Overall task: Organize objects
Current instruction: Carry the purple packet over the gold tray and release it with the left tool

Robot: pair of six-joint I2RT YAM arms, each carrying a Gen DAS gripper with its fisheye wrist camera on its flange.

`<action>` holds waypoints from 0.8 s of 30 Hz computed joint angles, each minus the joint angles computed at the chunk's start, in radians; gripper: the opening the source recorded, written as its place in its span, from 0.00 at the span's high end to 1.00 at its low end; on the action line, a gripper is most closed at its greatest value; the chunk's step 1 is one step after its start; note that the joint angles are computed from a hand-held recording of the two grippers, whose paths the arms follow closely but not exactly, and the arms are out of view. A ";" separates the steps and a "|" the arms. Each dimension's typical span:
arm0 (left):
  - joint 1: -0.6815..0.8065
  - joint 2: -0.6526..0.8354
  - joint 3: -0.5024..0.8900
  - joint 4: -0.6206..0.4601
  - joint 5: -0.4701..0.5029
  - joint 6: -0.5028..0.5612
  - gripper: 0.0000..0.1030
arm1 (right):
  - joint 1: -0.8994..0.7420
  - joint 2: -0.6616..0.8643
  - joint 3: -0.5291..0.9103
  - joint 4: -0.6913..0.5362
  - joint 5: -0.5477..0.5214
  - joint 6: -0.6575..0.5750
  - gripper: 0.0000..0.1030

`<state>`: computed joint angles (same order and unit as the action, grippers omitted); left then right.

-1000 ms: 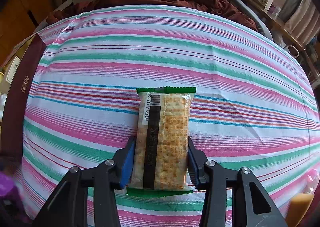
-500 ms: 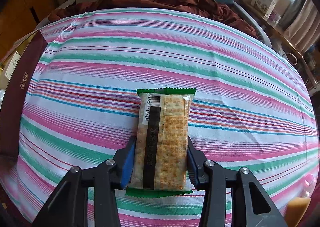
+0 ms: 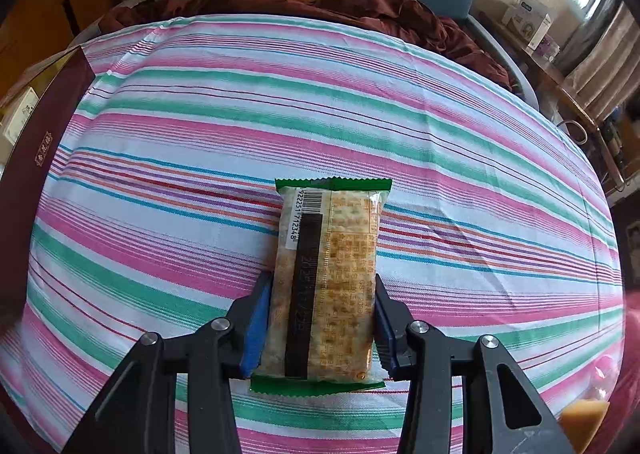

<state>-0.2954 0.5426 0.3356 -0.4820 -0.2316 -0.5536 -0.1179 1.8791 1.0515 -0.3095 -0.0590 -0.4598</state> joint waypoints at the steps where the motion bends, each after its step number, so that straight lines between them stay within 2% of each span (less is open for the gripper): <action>1: 0.019 0.004 -0.006 0.004 0.015 0.004 0.65 | 0.002 -0.002 -0.002 0.002 0.004 -0.002 0.55; 5: 0.048 0.119 -0.011 0.120 0.121 -0.014 0.65 | 0.004 -0.006 -0.009 0.011 0.011 -0.013 0.55; 9: -0.025 0.369 0.065 0.302 0.167 -0.007 0.65 | 0.001 -0.006 -0.005 0.003 0.008 -0.011 0.55; 12: -0.059 0.561 0.155 0.384 0.208 0.015 0.65 | 0.001 -0.010 -0.005 -0.003 0.005 -0.009 0.55; 17: -0.115 0.849 0.301 0.404 0.213 0.036 0.65 | 0.001 -0.006 0.003 -0.010 0.002 -0.010 0.55; 24: -0.119 1.013 0.370 0.365 0.207 0.015 0.62 | 0.000 -0.001 0.009 -0.011 -0.004 -0.014 0.55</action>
